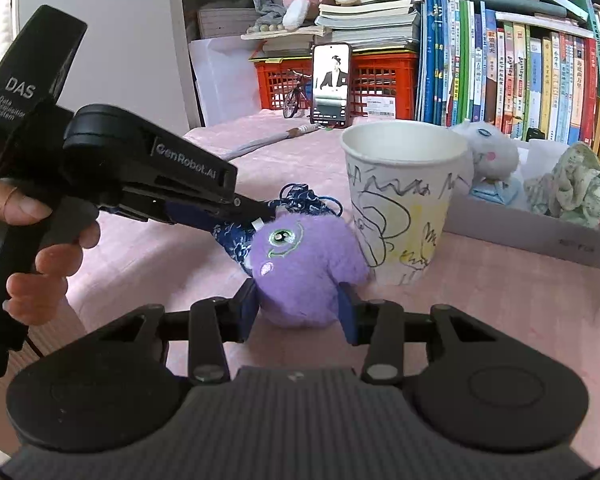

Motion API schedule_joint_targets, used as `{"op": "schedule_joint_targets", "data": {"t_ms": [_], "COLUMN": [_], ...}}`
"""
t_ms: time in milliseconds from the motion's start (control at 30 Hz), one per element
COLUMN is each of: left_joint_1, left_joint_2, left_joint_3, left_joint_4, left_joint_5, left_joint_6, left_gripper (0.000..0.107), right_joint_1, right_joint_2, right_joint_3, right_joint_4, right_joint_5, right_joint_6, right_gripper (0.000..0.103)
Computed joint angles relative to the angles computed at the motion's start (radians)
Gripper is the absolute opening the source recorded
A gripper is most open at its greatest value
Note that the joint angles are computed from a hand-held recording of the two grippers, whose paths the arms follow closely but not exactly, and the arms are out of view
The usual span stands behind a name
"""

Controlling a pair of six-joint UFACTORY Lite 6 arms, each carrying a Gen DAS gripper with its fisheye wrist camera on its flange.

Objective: Organize soft objects
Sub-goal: 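Grasp the blue floral pouch with the left gripper while the right gripper grasps the purple plush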

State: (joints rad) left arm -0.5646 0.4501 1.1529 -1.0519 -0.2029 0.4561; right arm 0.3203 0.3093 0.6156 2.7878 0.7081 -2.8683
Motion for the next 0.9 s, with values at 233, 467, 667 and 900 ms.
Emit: {"op": "schedule_joint_targets", "data": {"t_ms": [233, 467, 667, 900], "left_joint_1": [-0.048, -0.129, -0.24, -0.41], "left_joint_2": [-0.066, -0.096, -0.055, 0.065], "left_joint_3": [-0.09, -0.127, -0.09, 0.024], "left_joint_4": [0.086, 0.129, -0.016, -0.293], "left_joint_5": [-0.003, 0.001, -0.068, -0.299], "left_joint_6": [-0.096, -0.125, 0.039, 0.387], "left_gripper": [0.033, 0.033, 0.034, 0.046], "right_joint_1": [-0.026, -0.08, -0.191, -0.327], "right_joint_2": [-0.095, -0.242, -0.37, -0.476], "right_joint_3": [-0.099, -0.242, -0.34, -0.41], "right_joint_4": [-0.009, -0.005, -0.021, -0.025], "right_joint_5": [-0.001, -0.017, -0.049, -0.093], "right_joint_6": [-0.019, -0.063, -0.085, -0.11], "right_gripper": [0.046, 0.047, 0.047, 0.049]}}
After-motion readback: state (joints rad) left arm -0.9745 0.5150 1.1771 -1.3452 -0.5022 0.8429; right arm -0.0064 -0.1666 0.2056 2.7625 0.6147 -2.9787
